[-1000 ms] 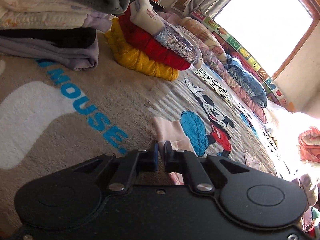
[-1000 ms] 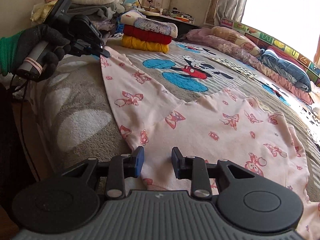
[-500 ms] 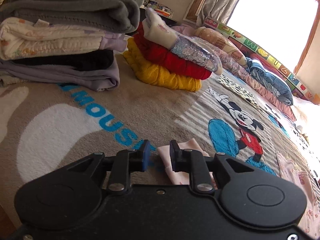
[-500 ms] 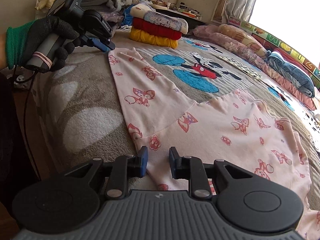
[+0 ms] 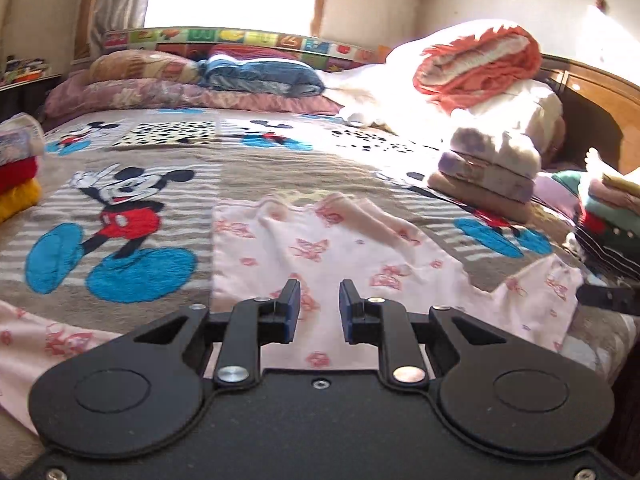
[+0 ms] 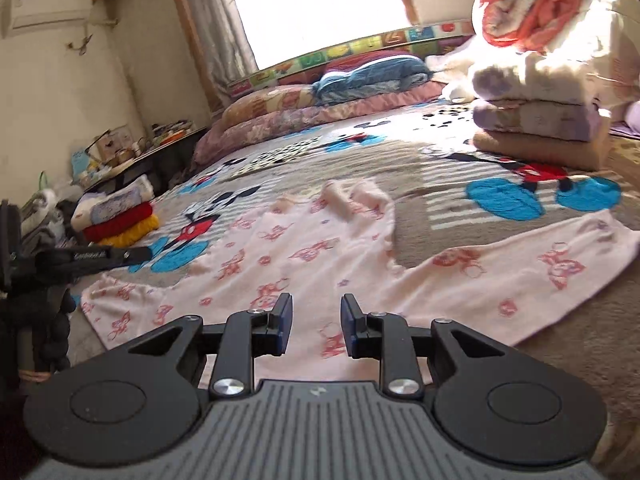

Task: Fold clothes

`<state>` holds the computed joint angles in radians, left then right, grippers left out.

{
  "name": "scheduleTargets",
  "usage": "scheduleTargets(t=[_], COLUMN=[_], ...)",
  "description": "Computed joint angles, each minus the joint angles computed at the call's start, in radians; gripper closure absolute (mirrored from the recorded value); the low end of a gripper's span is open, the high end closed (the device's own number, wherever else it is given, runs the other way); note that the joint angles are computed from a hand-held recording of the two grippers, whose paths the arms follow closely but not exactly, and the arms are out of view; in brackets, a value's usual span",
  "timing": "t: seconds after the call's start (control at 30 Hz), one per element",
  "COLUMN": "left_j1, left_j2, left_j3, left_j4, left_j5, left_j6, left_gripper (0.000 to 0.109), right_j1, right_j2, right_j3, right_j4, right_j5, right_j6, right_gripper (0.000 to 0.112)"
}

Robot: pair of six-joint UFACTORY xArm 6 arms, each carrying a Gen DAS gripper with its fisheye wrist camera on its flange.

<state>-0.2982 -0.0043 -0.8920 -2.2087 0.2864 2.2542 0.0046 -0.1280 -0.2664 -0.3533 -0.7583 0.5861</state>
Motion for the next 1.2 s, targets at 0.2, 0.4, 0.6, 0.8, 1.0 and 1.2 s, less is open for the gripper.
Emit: scheduleTargets(t=[0.2, 0.4, 0.6, 0.8, 1.0, 1.2], left_j1=[-0.156, -0.189, -0.202, -0.179, -0.162, -0.086], left_j2=[0.025, 0.060, 0.111, 0.103, 0.076, 0.036], left_j3=[0.018, 0.016, 0.008, 0.025, 0.047, 0.050], left_j4=[0.170, 0.293, 0.407, 0.465, 0.527, 0.553], left_j5=[-0.018, -0.030, -0.070, -0.033, 0.002, 0.096], left_j6=[0.003, -0.131, -0.246, -0.292, -0.333, -0.426], left_gripper=[0.091, 0.091, 0.091, 0.090, 0.083, 0.069], right_j1=[-0.355, -0.500, -0.505, -0.488, -0.409, -0.312], right_j2=[0.137, 0.384, 0.475, 0.397, 0.305, 0.232], right_j3=[-0.045, -0.244, -0.355, -0.351, -0.280, -0.247], right_j4=[0.002, -0.230, -0.294, -0.272, -0.024, 0.024], right_j5=[-0.055, -0.099, -0.105, 0.024, 0.097, 0.056], right_j6=[0.279, 0.527, 0.556, 0.491, 0.237, 0.049], right_gripper=[0.066, 0.068, 0.105, 0.105, 0.074, 0.074])
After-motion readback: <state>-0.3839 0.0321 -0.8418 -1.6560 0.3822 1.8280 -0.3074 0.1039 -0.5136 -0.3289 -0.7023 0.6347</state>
